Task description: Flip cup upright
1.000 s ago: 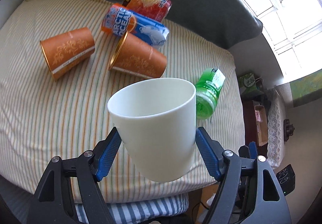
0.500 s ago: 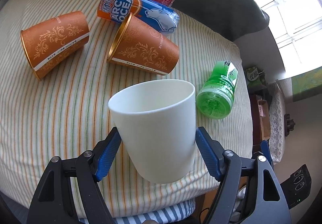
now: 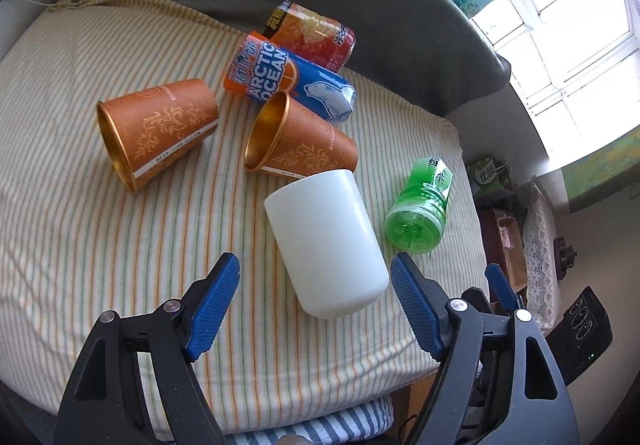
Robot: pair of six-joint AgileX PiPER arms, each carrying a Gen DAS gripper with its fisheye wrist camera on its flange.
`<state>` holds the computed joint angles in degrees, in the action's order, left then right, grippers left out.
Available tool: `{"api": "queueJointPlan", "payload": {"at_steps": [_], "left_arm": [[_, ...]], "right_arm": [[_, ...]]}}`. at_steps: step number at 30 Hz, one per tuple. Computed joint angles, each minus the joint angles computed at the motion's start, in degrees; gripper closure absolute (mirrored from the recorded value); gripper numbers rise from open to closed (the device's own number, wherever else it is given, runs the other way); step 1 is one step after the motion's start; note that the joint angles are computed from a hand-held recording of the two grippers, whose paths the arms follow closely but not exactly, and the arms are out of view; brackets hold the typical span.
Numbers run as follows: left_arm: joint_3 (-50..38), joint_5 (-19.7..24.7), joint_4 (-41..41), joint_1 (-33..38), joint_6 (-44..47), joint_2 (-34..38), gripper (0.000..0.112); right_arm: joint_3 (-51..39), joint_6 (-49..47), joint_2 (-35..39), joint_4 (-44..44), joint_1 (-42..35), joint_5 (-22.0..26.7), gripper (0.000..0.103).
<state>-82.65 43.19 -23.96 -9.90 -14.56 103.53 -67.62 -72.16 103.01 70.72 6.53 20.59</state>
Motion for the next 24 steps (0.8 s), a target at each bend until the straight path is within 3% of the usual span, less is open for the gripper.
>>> {"api": "queueJointPlan", "payload": {"at_steps": [8, 14, 18, 24], "left_arm": [[10.1, -6.3, 1.9, 2.0, -0.5, -7.3, 0.034], [16.7, -9.9, 6.3, 2.6, -2.1, -11.1, 0.034], [20.6, -12.8, 15.9, 1.4, -9.2, -13.2, 0.034], [25.3, -16.0, 18.3, 1.1, -12.0, -15.3, 0.034]], "right_arm": [[-5.3, 13.1, 1.9, -16.0, 4.6, -2.0, 0.001], [-9.5, 20.4, 4.0, -25.6, 7.2, -0.5, 0.001], [-15.4, 25.1, 7.4, -30.4, 7.6, 6.0, 0.001], [-28.7, 33.7, 15.2, -35.7, 7.1, 20.0, 0.001]]}}
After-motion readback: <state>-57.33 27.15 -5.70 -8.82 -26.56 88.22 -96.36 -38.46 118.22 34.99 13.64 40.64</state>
